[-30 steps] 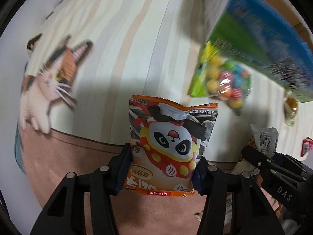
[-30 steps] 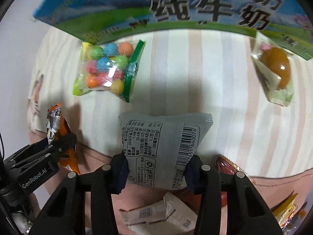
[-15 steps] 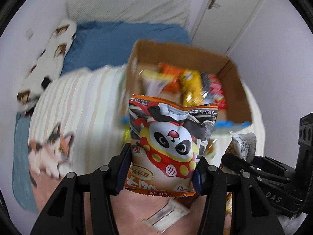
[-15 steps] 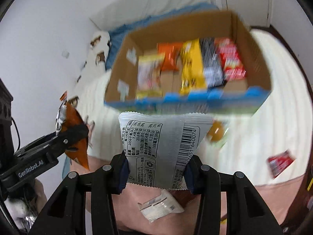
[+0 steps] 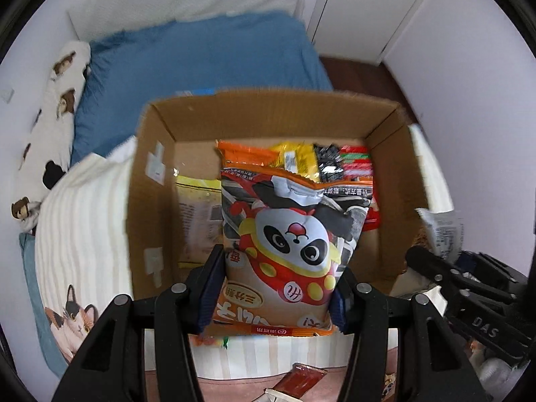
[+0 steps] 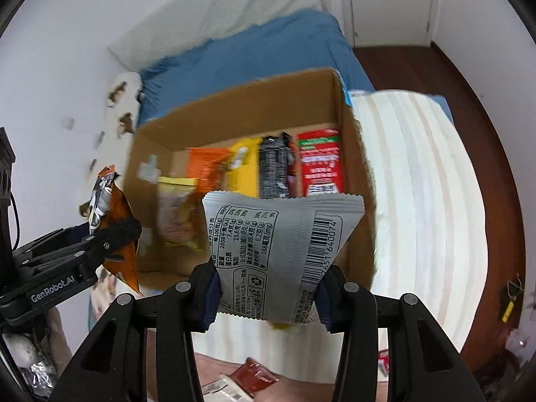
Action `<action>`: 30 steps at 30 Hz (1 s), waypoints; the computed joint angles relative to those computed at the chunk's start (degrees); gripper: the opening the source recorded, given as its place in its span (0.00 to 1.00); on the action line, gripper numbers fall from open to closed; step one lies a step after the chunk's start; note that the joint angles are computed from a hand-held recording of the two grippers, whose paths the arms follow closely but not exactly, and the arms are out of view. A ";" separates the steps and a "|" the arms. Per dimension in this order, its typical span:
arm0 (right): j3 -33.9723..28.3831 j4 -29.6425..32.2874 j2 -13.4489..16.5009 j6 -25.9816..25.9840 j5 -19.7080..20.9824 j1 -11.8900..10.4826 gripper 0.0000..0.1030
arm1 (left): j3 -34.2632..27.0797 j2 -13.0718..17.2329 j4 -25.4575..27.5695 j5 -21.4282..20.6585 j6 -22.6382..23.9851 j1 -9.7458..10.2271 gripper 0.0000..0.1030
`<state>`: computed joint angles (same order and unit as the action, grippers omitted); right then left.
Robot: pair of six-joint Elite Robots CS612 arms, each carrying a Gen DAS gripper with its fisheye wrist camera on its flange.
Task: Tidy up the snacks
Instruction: 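Place both bags into the box and open both tools, then grasp the white pack with the left tool while the right grasps the yellow Guoba bag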
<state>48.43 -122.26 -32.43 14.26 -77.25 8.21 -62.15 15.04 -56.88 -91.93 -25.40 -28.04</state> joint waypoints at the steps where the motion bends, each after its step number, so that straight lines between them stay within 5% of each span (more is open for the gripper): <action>1: -1.77 2.16 1.07 -0.20 -0.18 -0.15 0.47 | 1.82 -0.32 0.30 -0.74 0.07 0.26 0.50; 6: -7.38 7.68 5.28 -0.20 -0.14 -0.30 0.47 | 7.71 -0.97 2.28 -4.04 -0.11 1.15 0.50; 16: -12.70 15.60 8.78 -2.13 -1.76 -0.17 0.49 | 9.89 -0.62 4.76 -5.59 0.74 1.42 0.51; 18: -14.84 17.97 9.77 -2.65 -2.13 0.00 0.56 | 10.72 -0.89 5.05 -7.04 1.13 1.61 0.51; 19: -15.32 18.41 9.96 -2.65 -2.09 0.07 0.73 | 10.37 -0.71 4.69 -7.03 1.20 1.62 0.52; 20: -15.56 18.49 10.05 -2.83 -1.62 0.09 0.86 | 9.97 -0.53 4.41 -6.43 1.17 1.57 0.57; 22: -16.75 19.75 10.51 -3.07 -2.02 0.38 0.88 | 9.91 -0.58 4.03 -5.68 0.81 1.58 0.92; 30: -15.13 17.84 9.63 -2.17 -3.22 0.87 0.91 | 7.44 -0.26 3.34 -3.55 -0.46 1.64 0.95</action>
<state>33.30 -104.43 -22.80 12.08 -80.47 9.08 -54.70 14.78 -53.54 -95.49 -25.86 -26.40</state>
